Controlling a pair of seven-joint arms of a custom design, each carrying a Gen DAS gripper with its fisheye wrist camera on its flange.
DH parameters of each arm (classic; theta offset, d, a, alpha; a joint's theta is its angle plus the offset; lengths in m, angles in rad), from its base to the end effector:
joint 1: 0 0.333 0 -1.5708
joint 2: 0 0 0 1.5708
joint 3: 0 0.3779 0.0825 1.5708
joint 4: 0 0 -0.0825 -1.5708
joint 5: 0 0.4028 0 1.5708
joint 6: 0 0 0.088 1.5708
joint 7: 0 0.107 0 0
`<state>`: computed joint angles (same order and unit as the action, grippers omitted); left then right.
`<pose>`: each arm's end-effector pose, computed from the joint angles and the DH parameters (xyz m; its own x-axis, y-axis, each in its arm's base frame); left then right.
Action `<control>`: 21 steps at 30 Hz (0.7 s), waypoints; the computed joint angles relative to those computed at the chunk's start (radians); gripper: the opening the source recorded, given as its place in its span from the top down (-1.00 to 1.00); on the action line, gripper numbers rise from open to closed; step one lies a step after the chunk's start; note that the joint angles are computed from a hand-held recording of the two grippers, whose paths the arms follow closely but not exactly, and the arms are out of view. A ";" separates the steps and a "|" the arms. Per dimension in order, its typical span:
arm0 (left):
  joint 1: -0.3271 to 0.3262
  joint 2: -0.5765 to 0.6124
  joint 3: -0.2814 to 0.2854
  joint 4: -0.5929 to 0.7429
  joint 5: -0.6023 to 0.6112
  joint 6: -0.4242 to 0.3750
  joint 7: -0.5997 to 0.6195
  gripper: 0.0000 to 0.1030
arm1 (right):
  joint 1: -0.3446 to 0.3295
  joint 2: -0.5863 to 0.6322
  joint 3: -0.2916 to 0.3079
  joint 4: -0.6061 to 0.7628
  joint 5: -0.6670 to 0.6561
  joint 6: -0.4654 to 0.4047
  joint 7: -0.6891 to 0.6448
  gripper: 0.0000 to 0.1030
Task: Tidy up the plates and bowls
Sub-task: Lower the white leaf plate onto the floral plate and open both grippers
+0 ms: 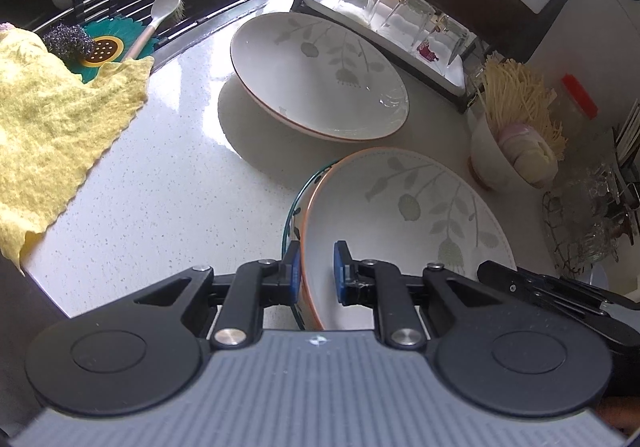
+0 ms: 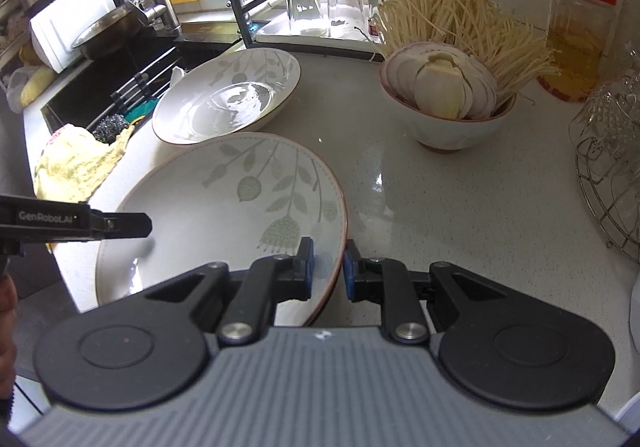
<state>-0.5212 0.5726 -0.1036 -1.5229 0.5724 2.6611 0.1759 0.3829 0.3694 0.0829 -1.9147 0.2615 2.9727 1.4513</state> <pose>0.6451 -0.4615 0.4311 0.2419 -0.9006 0.3611 -0.7707 -0.4045 -0.4924 0.6419 0.2953 0.4262 0.3675 -0.9177 -0.1510 -0.7543 -0.1991 -0.6255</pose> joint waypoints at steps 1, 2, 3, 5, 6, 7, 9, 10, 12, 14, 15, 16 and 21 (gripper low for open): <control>0.004 0.003 -0.006 0.003 -0.008 0.000 0.006 0.64 | 0.001 0.002 -0.002 -0.001 0.002 0.000 0.004 0.63; 0.007 0.006 -0.011 0.005 -0.018 0.000 0.009 0.63 | -0.001 0.005 -0.001 0.001 0.007 -0.006 0.008 0.62; 0.003 0.004 -0.005 -0.001 -0.016 0.013 -0.007 0.57 | -0.014 0.007 0.012 0.000 0.020 -0.004 0.000 0.61; 0.005 0.004 -0.005 -0.003 -0.026 0.021 -0.018 0.52 | -0.019 0.007 0.021 -0.003 0.023 0.004 -0.020 0.61; 0.008 0.004 -0.006 -0.005 -0.030 0.025 -0.018 0.51 | -0.021 0.008 0.022 0.002 0.029 -0.005 -0.021 0.61; 0.009 0.003 -0.006 -0.009 -0.033 0.034 -0.022 0.46 | -0.024 0.008 0.024 0.006 0.037 -0.013 -0.019 0.62; 0.010 -0.004 -0.001 -0.022 -0.035 0.060 -0.037 0.34 | -0.009 0.005 0.007 0.000 0.028 0.005 -0.008 0.63; 0.013 -0.006 -0.002 -0.025 -0.041 0.064 -0.041 0.28 | 0.005 0.003 -0.011 -0.001 0.014 0.008 0.006 0.63; 0.019 -0.009 -0.009 -0.026 -0.050 0.069 -0.032 0.22 | -0.005 0.001 -0.002 0.001 0.019 0.009 0.004 0.63; 0.026 -0.010 -0.018 -0.025 -0.059 0.071 -0.007 0.15 | -0.005 0.001 -0.003 0.006 0.014 0.009 0.001 0.63; 0.025 -0.011 -0.019 -0.026 -0.063 0.070 -0.005 0.14 | -0.006 0.000 -0.002 0.007 0.012 0.009 -0.001 0.63; 0.025 -0.013 -0.019 -0.029 -0.068 0.069 -0.004 0.11 | -0.011 -0.001 0.004 0.009 0.016 0.007 -0.006 0.63; 0.052 -0.022 -0.058 -0.033 -0.123 0.046 0.059 0.10 | 0.009 -0.013 -0.012 0.005 0.010 0.006 0.028 0.63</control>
